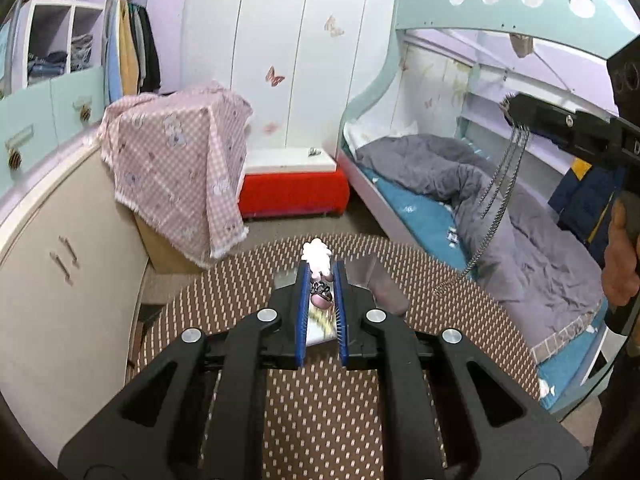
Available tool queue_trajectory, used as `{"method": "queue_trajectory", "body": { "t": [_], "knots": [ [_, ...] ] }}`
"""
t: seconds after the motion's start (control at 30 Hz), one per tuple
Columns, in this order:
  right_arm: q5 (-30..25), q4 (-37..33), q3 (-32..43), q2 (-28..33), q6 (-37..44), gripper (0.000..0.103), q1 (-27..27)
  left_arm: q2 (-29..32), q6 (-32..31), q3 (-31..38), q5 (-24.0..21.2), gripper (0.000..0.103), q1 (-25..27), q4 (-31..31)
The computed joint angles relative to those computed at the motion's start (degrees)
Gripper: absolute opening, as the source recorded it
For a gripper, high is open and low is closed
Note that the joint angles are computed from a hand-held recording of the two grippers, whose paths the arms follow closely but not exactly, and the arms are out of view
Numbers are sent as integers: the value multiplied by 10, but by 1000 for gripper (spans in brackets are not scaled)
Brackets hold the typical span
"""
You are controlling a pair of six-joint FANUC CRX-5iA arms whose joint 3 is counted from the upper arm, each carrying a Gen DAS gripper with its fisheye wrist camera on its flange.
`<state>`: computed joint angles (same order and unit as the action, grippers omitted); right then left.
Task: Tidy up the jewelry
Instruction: 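Lift both pieces over the grey box and open both grippers, then move both grippers toward the red bead bracelet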
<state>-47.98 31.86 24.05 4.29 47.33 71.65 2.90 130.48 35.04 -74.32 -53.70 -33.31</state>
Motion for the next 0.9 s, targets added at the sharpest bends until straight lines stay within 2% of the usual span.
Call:
{"method": "queue_trajectory", "body": {
  "t": [0.03,0.2,0.33,0.4,0.43,0.47,0.5,0.53,0.57,0.63,0.9],
  "knots": [
    [-9,-7,27,15,12,16,-5,8,-10,13,3,12,11,12],
    [-25,-41,74,47,36,17,-29,34,-35,33,24,12,54,76],
    [-46,-97,99,72,57,17,-48,53,-42,39,21,13,77,108],
    [-54,-122,98,79,58,19,-55,67,-39,49,4,13,80,105],
    [-64,-131,102,85,56,21,-59,72,-42,54,-5,24,85,110],
    [-69,-136,97,85,50,30,-62,79,-41,59,-16,41,86,110],
    [-74,-134,93,87,40,37,-64,81,-33,61,-24,88,84,98],
    [-72,-125,78,84,22,51,-66,69,-6,45,-13,97,71,62],
    [-67,-117,62,78,5,73,-67,66,3,41,-13,97,66,51],
    [-52,-94,31,66,-31,95,-67,64,15,38,-26,97,69,49],
    [-40,-46,-27,35,-103,95,-55,39,71,24,-54,97,23,-22]
  ]
}}
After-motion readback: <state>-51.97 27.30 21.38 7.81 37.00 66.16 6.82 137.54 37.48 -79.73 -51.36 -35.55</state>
